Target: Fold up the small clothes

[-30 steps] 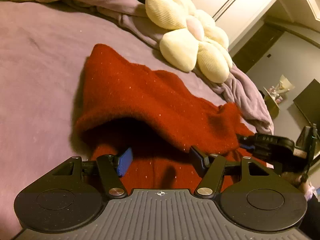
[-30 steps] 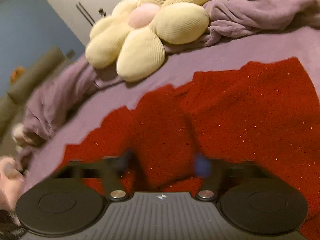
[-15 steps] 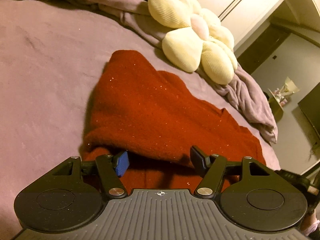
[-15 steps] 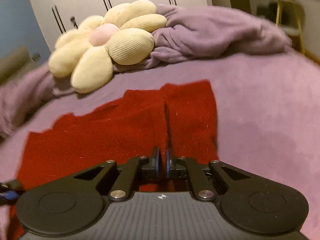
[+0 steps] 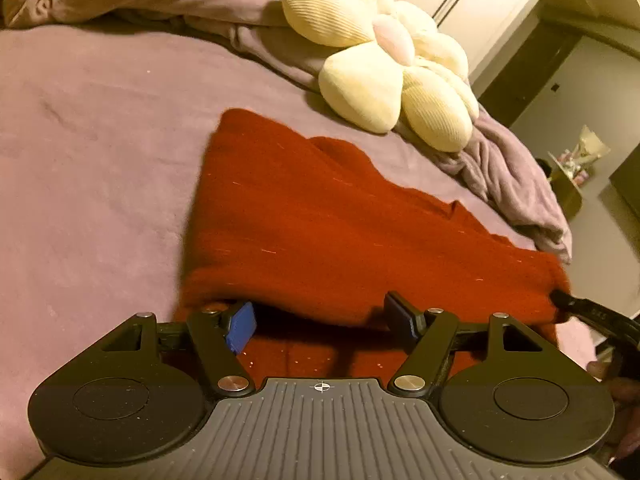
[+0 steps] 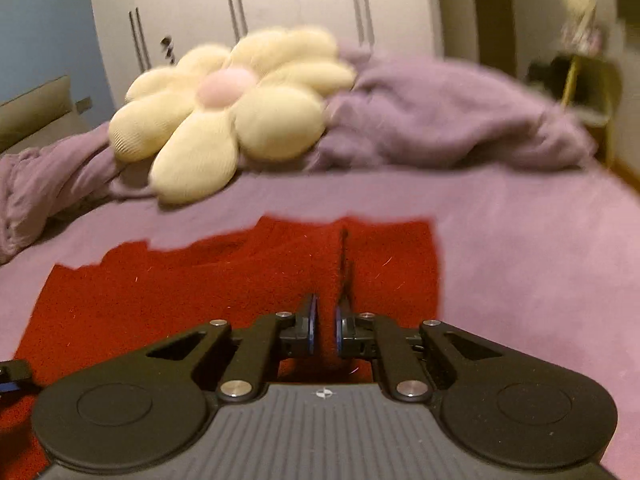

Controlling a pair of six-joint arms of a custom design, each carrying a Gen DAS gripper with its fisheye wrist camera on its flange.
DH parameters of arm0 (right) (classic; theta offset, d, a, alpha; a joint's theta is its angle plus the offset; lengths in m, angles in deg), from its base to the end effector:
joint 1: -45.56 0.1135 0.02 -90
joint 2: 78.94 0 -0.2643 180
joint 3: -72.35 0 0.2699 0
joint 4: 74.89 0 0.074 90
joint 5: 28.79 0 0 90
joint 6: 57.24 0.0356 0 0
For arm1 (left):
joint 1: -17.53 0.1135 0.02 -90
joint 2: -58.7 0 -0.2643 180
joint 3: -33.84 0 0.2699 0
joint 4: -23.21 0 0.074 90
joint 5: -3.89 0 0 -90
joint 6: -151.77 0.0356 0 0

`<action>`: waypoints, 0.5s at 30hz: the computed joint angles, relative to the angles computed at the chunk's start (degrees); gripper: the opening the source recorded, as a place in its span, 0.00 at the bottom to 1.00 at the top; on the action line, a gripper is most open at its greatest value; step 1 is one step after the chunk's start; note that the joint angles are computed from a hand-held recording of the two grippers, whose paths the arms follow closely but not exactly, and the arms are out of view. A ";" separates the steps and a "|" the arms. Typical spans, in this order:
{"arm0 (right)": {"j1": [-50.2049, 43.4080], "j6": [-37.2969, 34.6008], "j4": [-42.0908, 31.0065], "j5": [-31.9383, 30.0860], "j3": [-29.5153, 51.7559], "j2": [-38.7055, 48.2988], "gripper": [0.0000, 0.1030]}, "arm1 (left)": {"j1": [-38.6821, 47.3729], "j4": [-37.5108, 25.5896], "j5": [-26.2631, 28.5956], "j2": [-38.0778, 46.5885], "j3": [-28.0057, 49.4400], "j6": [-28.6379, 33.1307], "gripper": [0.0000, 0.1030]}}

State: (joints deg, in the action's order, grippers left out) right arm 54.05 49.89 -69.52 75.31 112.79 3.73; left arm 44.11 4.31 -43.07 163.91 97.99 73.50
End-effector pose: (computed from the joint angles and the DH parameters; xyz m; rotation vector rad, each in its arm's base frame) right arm 0.2713 0.0317 0.1291 0.2997 2.1712 -0.0212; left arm 0.3176 0.1317 0.1047 -0.0567 2.3465 -0.6639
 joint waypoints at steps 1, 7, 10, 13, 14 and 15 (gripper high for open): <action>-0.57 -0.53 -0.29 0.64 -0.32 -0.08 0.08 | 0.18 -0.56 0.17 0.48 0.40 -0.12 0.71; -4.52 0.32 -3.18 -2.85 1.30 3.72 0.07 | 0.23 -1.05 0.00 0.56 0.22 0.36 0.71; -5.60 1.15 -4.39 -4.67 3.12 6.14 0.08 | 0.65 -2.96 -0.06 0.27 0.91 1.23 0.71; -7.47 2.07 -7.03 -7.71 3.48 4.73 0.11 | 2.12 -6.06 0.94 -2.10 0.91 2.78 0.71; -7.14 3.31 -7.40 -6.80 2.44 3.02 0.19 | 2.76 -6.70 1.68 -3.38 0.53 3.51 0.71; -7.06 5.29 -8.20 -6.21 1.00 -0.09 0.24 | 3.49 -7.34 2.55 -5.06 0.05 4.34 0.72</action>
